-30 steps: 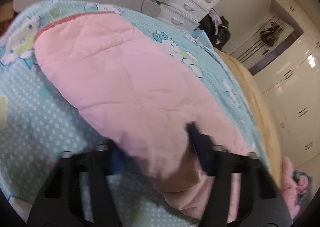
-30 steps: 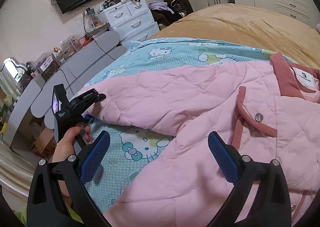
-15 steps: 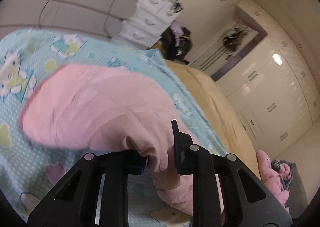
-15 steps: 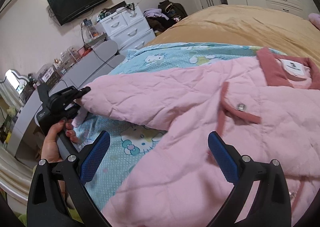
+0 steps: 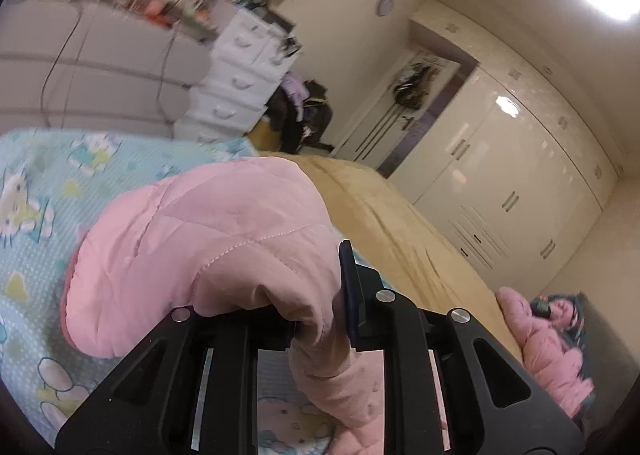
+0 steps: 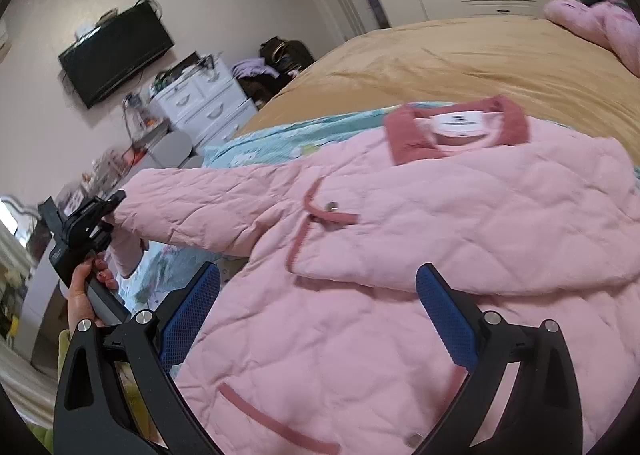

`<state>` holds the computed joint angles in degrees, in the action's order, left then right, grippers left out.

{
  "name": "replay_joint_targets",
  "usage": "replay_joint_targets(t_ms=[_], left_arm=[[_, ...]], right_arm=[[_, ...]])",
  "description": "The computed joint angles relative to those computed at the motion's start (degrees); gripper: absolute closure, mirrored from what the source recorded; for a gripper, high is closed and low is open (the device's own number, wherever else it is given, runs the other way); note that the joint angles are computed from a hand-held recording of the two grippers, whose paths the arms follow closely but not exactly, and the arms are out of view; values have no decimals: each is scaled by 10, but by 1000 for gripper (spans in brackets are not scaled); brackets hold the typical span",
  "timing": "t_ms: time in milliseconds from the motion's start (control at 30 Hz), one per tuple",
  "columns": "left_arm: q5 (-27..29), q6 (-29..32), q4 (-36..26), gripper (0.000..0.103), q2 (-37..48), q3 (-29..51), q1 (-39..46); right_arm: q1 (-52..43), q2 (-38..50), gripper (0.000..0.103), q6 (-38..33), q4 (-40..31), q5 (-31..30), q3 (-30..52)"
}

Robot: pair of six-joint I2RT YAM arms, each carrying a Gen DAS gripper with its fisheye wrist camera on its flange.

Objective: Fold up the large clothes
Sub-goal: 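Lift the held sleeve with the left gripper and carry it over the jacket front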

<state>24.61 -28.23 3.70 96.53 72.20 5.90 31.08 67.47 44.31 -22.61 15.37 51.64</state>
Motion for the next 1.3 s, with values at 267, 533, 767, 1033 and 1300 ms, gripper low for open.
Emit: replay_joint_targets(t_ms=[267, 533, 767, 1033, 1300], left_arm=[[-16, 55, -33, 92, -76, -4, -80], [-66, 134, -48, 93, -108, -12, -179], [-109, 215, -47, 93, -118, -42, -275], [-142, 310, -54, 94, -83, -66, -369], [-206, 424, -76, 94, -13, -79, -459]], right_arm=[[-33, -146, 5, 26, -48, 3, -78], [-31, -235, 5, 35, -102, 24, -97], [-33, -309, 5, 43, -167, 46, -108], [-92, -387, 5, 44, -232, 27, -128], [-183, -447, 5, 23, -275, -28, -153]])
